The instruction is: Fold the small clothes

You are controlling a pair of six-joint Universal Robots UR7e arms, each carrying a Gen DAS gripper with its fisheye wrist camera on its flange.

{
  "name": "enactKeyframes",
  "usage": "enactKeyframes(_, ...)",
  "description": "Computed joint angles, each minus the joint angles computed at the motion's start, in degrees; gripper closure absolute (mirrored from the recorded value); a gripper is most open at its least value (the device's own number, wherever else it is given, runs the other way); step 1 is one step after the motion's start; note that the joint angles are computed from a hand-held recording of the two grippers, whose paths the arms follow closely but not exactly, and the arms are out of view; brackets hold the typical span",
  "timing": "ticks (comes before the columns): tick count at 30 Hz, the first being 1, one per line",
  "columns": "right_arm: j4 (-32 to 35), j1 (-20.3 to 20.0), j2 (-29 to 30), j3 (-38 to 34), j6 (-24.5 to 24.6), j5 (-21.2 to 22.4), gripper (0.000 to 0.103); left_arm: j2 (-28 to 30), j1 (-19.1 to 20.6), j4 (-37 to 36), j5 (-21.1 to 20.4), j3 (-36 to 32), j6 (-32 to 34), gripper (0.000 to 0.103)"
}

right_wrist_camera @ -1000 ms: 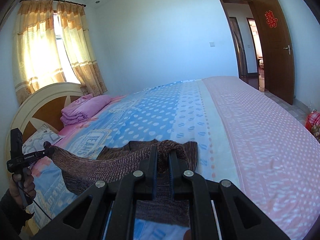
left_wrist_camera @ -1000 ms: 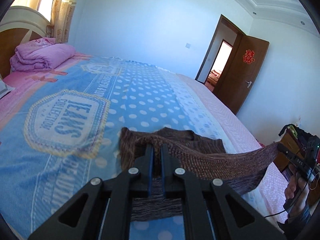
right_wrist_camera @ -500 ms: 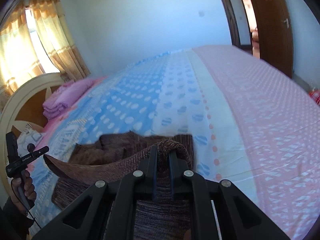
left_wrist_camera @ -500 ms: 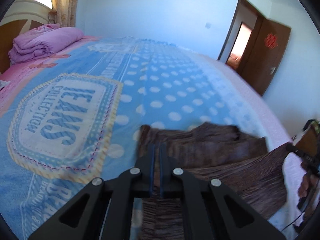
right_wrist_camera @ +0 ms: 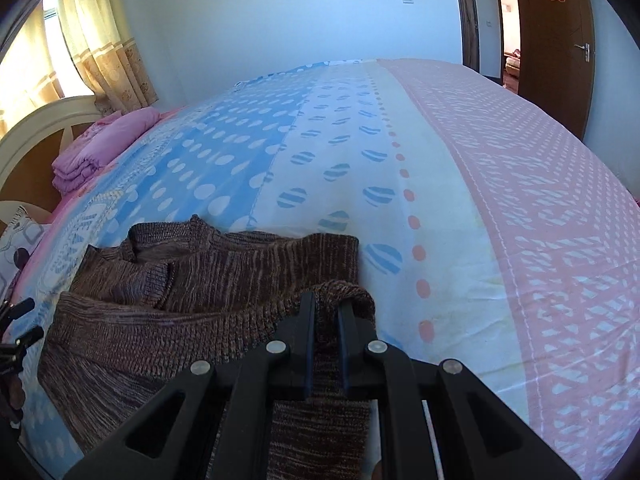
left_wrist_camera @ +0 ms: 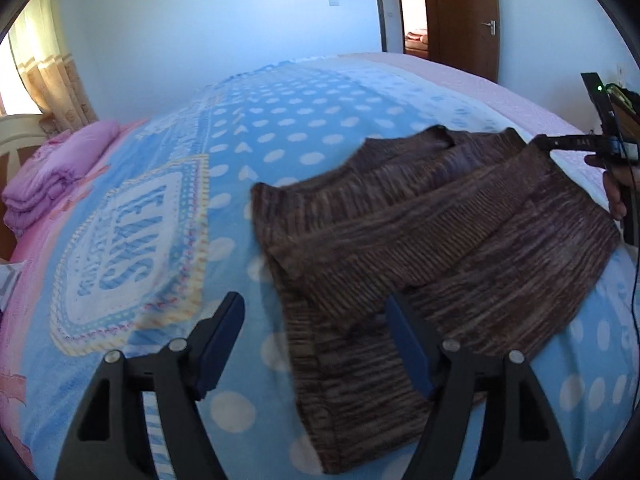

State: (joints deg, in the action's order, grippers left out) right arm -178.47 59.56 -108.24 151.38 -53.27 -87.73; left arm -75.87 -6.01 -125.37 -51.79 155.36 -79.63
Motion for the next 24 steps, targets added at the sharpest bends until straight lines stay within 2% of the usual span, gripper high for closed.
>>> enactKeyframes(2,0.05,-0.64,-0.72,0.44,-0.5,0.46,0.094,2.0,1.44,-4.07,0.18,0.13,1.07,0.03)
enactKeyframes(4,-0.54,-0.6,-1.17,1.04,-1.03,0.25,0.094,5.81,3.82,-8.41,1.16,-0.36,3.16,0.049)
enactKeyframes(5,-0.76,-0.59,-1.55,1.4,-1.42,0.24,0.094,7.36,5.02,-9.55,1.17,-0.82,4.07,0.077)
enactKeyframes(6,-0.78,-0.6,-1.96,1.64,-1.72,0.34,0.094,8.35,6.57,-11.68,0.8,-0.96,5.19,0.095)
enactKeyframes(7,-0.26,-0.71,-2.83,1.87,-2.12,0.63,0.094,8.38,7.11,-12.46,0.84,-0.83,4.78,0.096)
enactKeyframes(10,1.64,-0.93,-5.5,1.99,-3.37,2.06,0.094,6.05,4.82,-11.63,2.97,0.32,2.22,0.097)
enactKeyframes(12,3.48,-0.96,-7.21,1.61,-3.73,3.47,0.094,2.26,4.42,-8.63,4.1,0.42,0.47,0.097)
enactKeyframes(15,4.11,0.27,-7.7,0.75,-2.89,4.75,0.094,-2.98,5.86,-6.37,6.54,0.58,-0.8,0.097)
enactKeyframes(19,0.46,4.82,-3.02,-0.75,0.9,2.25,0.094,-5.13,10.84,-9.04,9.95,0.03,0.84,0.097)
enactKeyframes(24,-3.84,9.3,7.64,-4.59,7.07,-5.01,0.094,4.46,20.64,-16.25,12.89,-4.04,8.36,0.097)
